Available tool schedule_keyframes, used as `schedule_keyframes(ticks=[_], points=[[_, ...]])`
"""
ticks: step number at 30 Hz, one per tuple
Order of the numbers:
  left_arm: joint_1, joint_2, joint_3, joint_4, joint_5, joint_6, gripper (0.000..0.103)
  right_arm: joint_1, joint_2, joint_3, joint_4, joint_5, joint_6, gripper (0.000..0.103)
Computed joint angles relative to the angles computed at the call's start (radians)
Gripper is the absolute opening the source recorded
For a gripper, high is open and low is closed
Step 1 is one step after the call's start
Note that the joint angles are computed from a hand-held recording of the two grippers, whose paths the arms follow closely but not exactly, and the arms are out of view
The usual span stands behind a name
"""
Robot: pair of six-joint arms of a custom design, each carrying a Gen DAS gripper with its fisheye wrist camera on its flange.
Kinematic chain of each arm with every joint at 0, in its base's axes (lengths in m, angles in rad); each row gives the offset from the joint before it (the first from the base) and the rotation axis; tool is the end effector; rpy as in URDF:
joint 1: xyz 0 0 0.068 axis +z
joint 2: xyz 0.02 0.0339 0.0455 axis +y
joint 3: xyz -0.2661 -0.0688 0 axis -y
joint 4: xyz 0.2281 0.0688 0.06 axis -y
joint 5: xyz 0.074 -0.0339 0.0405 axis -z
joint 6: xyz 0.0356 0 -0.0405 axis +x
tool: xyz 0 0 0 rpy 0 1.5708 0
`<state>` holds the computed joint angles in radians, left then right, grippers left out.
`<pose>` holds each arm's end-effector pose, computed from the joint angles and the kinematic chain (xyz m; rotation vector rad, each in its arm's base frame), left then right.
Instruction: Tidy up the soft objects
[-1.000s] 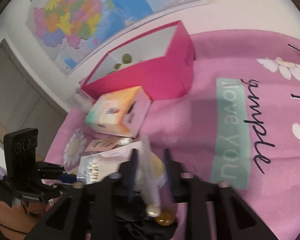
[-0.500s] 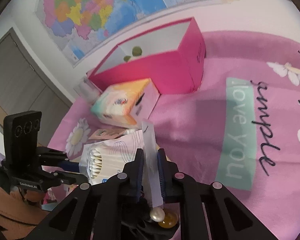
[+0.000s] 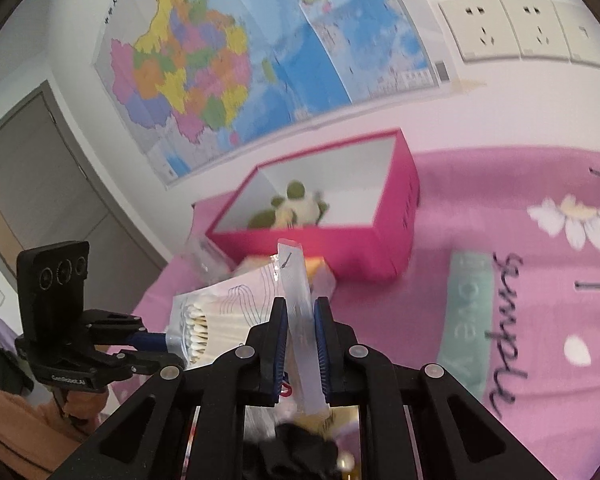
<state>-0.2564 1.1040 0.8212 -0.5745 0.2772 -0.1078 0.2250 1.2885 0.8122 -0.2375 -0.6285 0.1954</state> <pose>0.1976 -0.0619 0.2633 0.3080 2.4270 -0.5001 0.2427 0.0770 0.2505 -0.3698 2.2597 0.9358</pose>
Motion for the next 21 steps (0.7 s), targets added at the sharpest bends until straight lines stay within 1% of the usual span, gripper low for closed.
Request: schedule_keyframes(ticks=[4,7,11,14,18,21], points=[[0.026,0.087,0.107,-0.008,-0.061,0.022,0.027,0.019,0.067,0.079,0.042,0.014,0.036,0.013],[0.051,0.17,0.196,-0.008,-0.09,0.04,0.027,0.032,0.138,0.152,0.079,0.035,0.069,0.013],[0.093,0.304,0.324,-0.025,-0.099,0.045,0.027,0.037,0.233,0.24,0.112,0.047,0.108,0.013],[0.111,0.383,0.393,-0.034,-0.112,0.042,0.027,0.041,0.305,0.307,0.12,0.066,0.124,0.013],[0.125,0.495,0.49,-0.057,-0.12,0.01,0.027,0.053,0.4,0.396,0.107,0.094,0.131,0.013],[0.122,0.544,0.525,-0.066,-0.146,0.002,0.03,0.058,0.463,0.446,0.094,0.115,0.138,0.013]])
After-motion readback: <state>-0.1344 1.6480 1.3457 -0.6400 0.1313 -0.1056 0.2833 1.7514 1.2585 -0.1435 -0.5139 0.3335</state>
